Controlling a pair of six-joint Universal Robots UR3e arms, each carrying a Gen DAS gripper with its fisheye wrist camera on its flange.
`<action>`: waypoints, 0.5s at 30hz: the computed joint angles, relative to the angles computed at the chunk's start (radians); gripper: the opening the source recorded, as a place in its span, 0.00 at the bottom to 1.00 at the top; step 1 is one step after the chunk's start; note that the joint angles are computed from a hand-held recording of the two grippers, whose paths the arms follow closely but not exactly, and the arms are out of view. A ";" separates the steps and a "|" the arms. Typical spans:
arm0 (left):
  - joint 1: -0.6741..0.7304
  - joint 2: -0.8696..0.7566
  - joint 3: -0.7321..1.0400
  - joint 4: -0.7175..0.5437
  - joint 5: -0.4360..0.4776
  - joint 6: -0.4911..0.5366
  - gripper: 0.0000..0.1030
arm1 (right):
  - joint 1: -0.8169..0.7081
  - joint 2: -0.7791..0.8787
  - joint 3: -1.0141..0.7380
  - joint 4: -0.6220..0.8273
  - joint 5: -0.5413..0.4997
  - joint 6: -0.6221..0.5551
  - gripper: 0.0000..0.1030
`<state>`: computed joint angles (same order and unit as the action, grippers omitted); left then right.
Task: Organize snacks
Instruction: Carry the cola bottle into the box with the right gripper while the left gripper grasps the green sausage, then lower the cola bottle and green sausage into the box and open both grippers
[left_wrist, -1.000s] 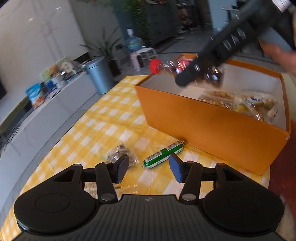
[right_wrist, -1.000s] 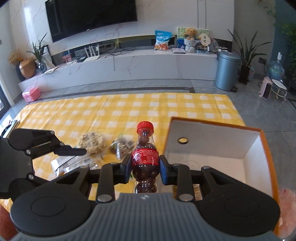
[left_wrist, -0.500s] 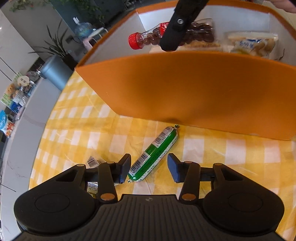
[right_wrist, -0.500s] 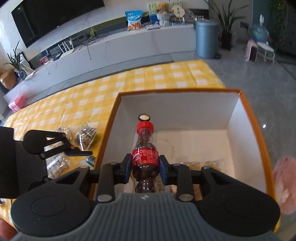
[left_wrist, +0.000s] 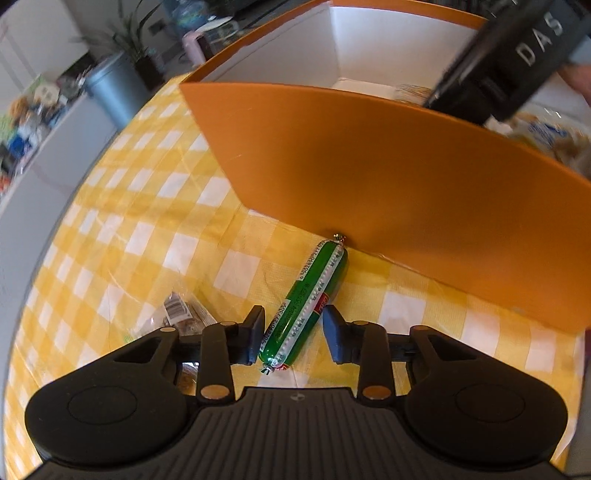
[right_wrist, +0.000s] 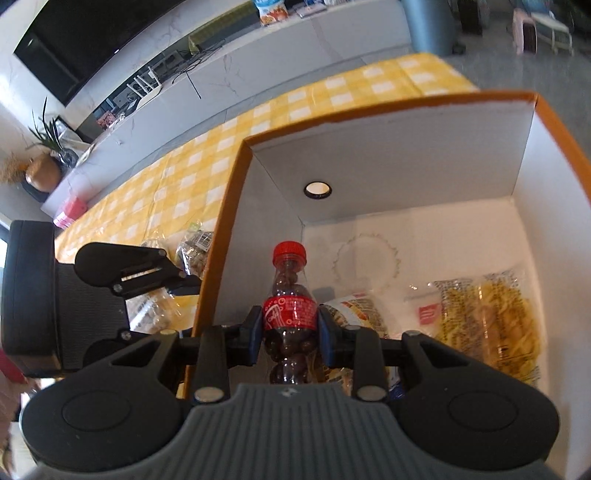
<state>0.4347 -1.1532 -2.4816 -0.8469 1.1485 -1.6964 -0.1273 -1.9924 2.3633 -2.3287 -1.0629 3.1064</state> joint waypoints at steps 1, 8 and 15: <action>-0.008 0.005 0.000 0.002 0.009 -0.029 0.37 | -0.005 0.013 -0.007 0.001 0.004 0.005 0.29; -0.040 0.043 0.028 -0.063 0.070 -0.247 0.25 | -0.025 0.056 -0.035 0.015 0.033 0.044 0.29; 0.055 0.140 0.069 -0.256 -0.012 -0.359 0.24 | -0.039 0.107 -0.062 -0.043 0.034 0.100 0.14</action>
<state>0.4895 -1.0132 -2.4124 -1.1028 1.1368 -2.0555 -0.1665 -1.8851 2.3016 -2.3714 -1.0288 3.2062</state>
